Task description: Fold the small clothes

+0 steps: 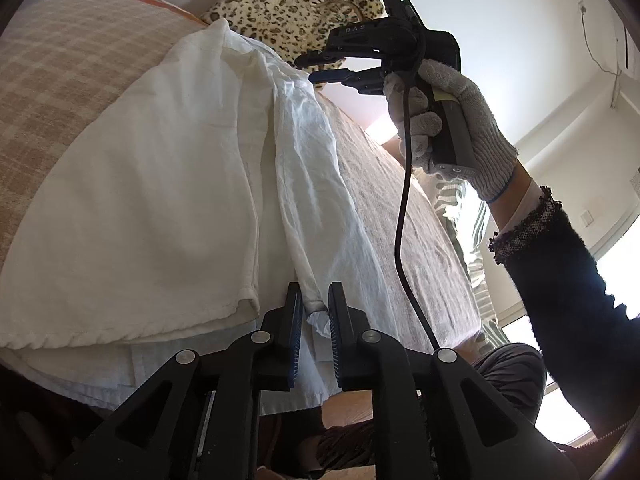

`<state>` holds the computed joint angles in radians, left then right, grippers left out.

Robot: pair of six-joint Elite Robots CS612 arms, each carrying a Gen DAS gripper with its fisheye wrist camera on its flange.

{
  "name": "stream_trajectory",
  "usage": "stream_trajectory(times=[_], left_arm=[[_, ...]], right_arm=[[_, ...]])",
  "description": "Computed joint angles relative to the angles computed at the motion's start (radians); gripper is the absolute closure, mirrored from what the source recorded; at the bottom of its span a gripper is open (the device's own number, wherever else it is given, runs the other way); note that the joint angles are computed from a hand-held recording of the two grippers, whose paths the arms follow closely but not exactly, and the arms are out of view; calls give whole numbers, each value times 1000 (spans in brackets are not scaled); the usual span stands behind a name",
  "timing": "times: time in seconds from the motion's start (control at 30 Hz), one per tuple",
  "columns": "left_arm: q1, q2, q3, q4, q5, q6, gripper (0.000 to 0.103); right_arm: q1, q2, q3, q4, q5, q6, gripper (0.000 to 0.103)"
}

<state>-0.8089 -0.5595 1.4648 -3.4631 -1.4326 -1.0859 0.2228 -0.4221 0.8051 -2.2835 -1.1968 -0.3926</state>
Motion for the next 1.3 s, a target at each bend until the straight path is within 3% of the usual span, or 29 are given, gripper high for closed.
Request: stream_trajectory(times=[0.1, 0.17, 0.23, 0.37, 0.5, 0.57, 0.67, 0.77, 0.83, 0.93, 1.0, 1.1, 1.2, 1.3], left_arm=[[3, 11, -16, -2, 3, -5, 92], [3, 14, -23, 5, 13, 13, 101], [-1, 12, -22, -2, 23, 32, 101], [-11, -10, 2, 15, 62, 80, 101], [-12, -19, 17, 49, 78, 70, 101], [-14, -22, 19, 66, 84, 78, 101], [-21, -41, 38, 64, 100, 98, 100], [-20, -71, 61, 71, 86, 134, 91], [-20, -95, 85, 68, 101, 173, 91], [-6, -133, 112, 100, 118, 232, 90], [16, -150, 118, 150, 95, 257, 89], [38, -174, 119, 273, 119, 330, 86], [61, -180, 120, 348, 101, 352, 73], [81, -170, 107, 385, 71, 355, 70]], right_arm=[[-17, -46, 111, -64, 7, 25, 72], [-27, -73, 180, -99, -11, 25, 72], [-34, -93, 235, -132, -33, 19, 72], [-44, -106, 273, -134, -39, -29, 72], [-49, -91, 262, -113, -23, -35, 72], [-39, -89, 263, -124, -68, -68, 72], [-28, -104, 289, -175, -109, -101, 72], [-34, -134, 339, -274, -74, -111, 74], [-42, -150, 377, -352, -32, -128, 74], [-44, -166, 414, -379, 20, -156, 74], [-38, -177, 441, -378, 19, -201, 74], [-29, -200, 496, -372, 6, -295, 75], [-28, -226, 563, -386, -13, -358, 75], [-44, -261, 621, -308, 63, -409, 73]])
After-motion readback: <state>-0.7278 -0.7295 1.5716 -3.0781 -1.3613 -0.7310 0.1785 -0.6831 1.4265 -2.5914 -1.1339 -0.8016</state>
